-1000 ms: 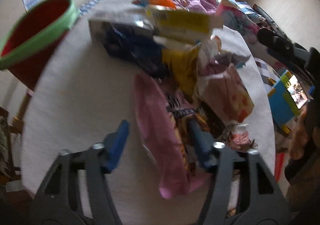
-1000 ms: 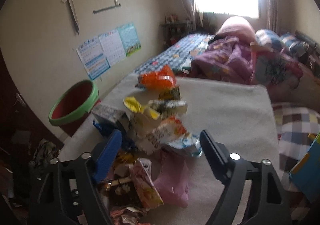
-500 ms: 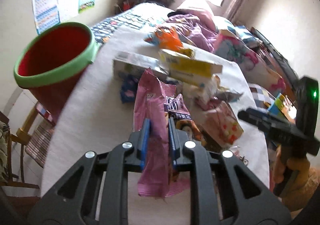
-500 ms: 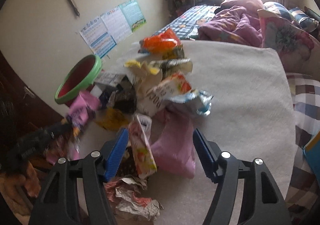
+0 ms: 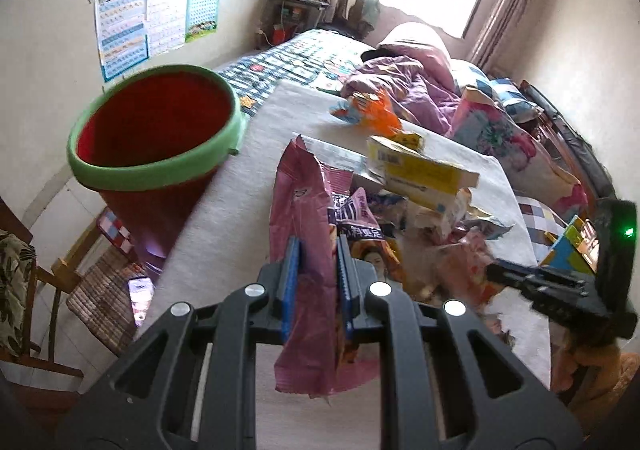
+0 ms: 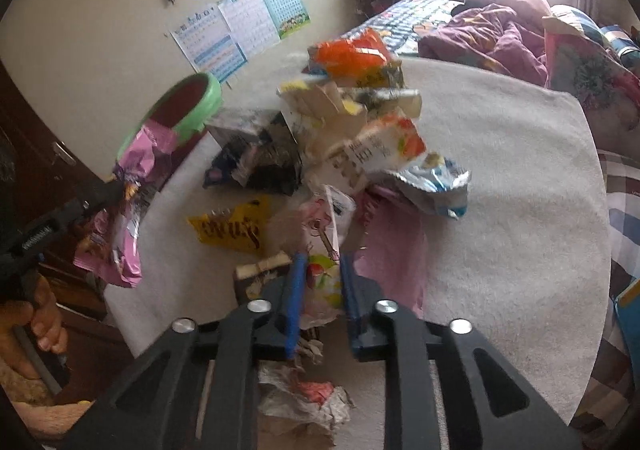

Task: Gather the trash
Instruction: 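Carry the pink wrapper over the red bucket and open the left gripper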

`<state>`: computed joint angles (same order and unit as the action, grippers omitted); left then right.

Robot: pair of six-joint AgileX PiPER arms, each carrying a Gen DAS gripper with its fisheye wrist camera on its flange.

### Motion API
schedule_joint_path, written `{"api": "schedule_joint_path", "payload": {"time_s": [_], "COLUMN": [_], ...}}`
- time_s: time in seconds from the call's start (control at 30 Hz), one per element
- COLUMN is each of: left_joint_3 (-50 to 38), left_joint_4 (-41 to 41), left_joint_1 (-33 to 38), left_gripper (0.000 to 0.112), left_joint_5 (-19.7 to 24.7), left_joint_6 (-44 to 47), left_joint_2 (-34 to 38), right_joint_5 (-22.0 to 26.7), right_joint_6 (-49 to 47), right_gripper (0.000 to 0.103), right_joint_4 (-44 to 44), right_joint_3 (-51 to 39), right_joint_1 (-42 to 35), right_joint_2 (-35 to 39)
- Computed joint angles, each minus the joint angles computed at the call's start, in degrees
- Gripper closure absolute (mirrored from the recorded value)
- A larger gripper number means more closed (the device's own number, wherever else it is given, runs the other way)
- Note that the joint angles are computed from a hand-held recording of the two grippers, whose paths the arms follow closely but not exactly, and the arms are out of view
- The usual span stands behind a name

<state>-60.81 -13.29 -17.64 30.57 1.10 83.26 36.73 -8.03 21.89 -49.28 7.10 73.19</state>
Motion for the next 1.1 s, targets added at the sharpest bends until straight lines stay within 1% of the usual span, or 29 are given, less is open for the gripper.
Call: {"api": "schedule_joint_path", "payload": {"time_s": [0.1, 0.2, 0.23, 0.3, 0.37, 0.43, 0.5, 0.57, 0.67, 0.73, 0.8, 0.83, 0.9, 0.97, 1.07, 1.1], "left_joint_3": [0.02, -1.67, -3.16, -5.51, -9.24, -13.90, -17.94, -23.54, -31.31, -36.00, -41.35, -42.45, -47.41, -51.81, -56.34, -58.44], "left_joint_4": [-0.47, -4.82, -7.19, -10.62, -15.16, -19.43, -21.42, -23.33, -24.47, -24.89, -24.63, -24.87, -25.35, -25.06, -24.44, -23.66], "left_joint_1": [3.62, 9.87, 13.30, 17.74, 23.46, 28.50, 31.33, 34.05, 35.93, 36.59, 37.05, 37.34, 37.54, 37.16, 35.99, 35.43], "left_gripper": [0.095, 0.095, 0.095, 0.095, 0.095, 0.095, 0.095, 0.095, 0.095, 0.095, 0.095, 0.095, 0.095, 0.095, 0.095, 0.095], "left_joint_5": [-0.52, 0.53, 1.45, 2.77, 4.60, 7.19, 9.44, 12.19, 16.09, 18.61, 21.71, 22.52, 25.86, 28.53, 30.88, 31.70], "left_joint_6": [3.02, 10.29, 14.09, 19.22, 25.96, 32.17, 35.35, 38.26, 40.01, 40.37, 40.07, 40.28, 40.03, 39.93, 39.03, 38.06], "left_joint_2": [-1.39, -1.44, -0.74, 0.57, 3.27, 6.99, 10.20, 14.70, 21.20, 24.95, 29.13, 30.04, 33.68, 36.75, 40.48, 42.16], "right_joint_5": [0.05, -0.31, -0.37, -1.08, -1.71, -2.42, -2.42, -2.04, -1.10, -1.01, 0.90, 1.00, 0.68, 1.04, 3.00, 3.51], "right_joint_6": [3.82, 9.68, 11.77, 17.78, 24.26, 33.42, 43.22, 50.57, 55.62, 57.19, 57.03, 57.11, 55.98, 52.82, 52.06, 51.39], "right_gripper": [0.090, 0.091, 0.091, 0.091, 0.091, 0.091, 0.095, 0.095, 0.095, 0.096, 0.096, 0.096, 0.096, 0.096, 0.096, 0.096], "right_joint_4": [-2.98, -6.78, -8.21, -12.29, -16.82, -23.74, -31.18, -37.36, -41.50, -42.69, -42.84, -42.53, -38.99, -33.18, -32.07, -30.23], "right_joint_3": [-2.47, -5.17, -6.26, -8.71, -11.35, -14.18, -17.69, -22.04, -28.50, -33.33, -40.10, -41.97, -46.31, -52.89, -63.36, -66.96], "right_joint_1": [1.27, 3.23, 3.95, 6.27, 9.03, 12.70, 16.86, 20.87, 25.04, 27.26, 29.03, 29.39, 29.01, 27.85, 28.12, 27.89], "right_joint_2": [-0.85, -1.66, -1.62, -1.07, 0.07, 1.45, 3.65, 7.11, 13.37, 18.47, 24.38, 26.15, 30.00, 35.00, 41.97, 44.32]}}
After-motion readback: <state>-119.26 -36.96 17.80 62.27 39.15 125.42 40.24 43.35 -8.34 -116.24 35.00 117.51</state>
